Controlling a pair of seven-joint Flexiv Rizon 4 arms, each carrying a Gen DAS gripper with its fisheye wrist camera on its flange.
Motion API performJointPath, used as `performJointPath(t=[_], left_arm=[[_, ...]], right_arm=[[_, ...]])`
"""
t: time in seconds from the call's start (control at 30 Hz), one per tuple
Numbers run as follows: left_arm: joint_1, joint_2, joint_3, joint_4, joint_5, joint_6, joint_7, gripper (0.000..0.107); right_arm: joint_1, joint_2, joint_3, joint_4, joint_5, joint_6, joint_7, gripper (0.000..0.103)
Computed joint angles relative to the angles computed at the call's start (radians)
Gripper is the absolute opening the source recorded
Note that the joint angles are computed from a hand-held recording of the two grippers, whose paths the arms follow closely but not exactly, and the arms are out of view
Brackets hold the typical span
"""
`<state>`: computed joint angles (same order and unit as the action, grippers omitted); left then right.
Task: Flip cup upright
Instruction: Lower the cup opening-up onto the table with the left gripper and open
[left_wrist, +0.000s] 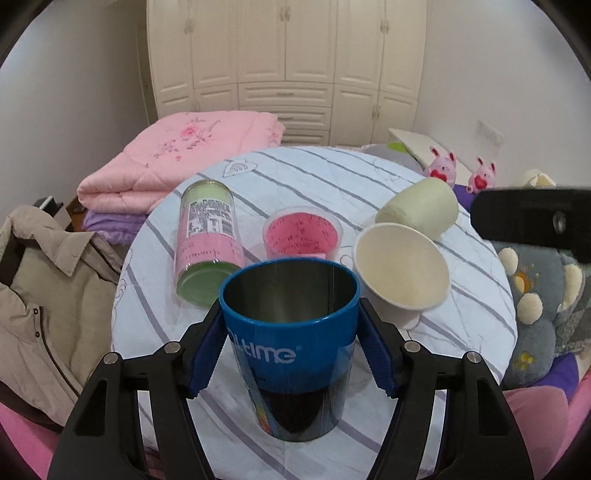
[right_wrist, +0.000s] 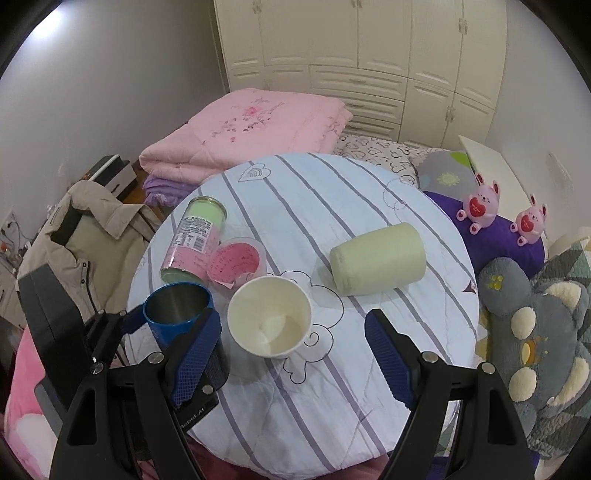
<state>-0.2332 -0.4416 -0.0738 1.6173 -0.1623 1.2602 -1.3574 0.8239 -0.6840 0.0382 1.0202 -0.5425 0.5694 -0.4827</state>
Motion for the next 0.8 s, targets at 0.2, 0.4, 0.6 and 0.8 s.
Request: performJointPath(t=[0.2, 0.4, 0.6, 0.8], left_arm=[[-0.004, 0.018, 0.001, 0.04, 0.004, 0.015, -0.002, 0.07], [0.001, 0.048, -0.011, 0.084, -0.011, 0.032, -0.009, 0.085], [-0.015, 0.071, 0.004, 0.103, 0.009, 0.033, -0.017, 0.092], [-0.007, 0.086, -0.008, 0.12, 0.0, 0.025, -0.009, 0.094]], right_arm=[[-0.001, 0.037, -0.001, 0.063, -0.02, 0.033, 0.038, 0.082], [-0.002, 0.065, 0.006, 0.109, -0.046, 0.057, 0.067, 0.082], [-0.005, 0.099, 0.011, 0.168, -0.072, 0.091, 0.103, 0.082], [-0.01, 0.124, 0.018, 0.211, -0.099, 0.117, 0.142, 0.082]])
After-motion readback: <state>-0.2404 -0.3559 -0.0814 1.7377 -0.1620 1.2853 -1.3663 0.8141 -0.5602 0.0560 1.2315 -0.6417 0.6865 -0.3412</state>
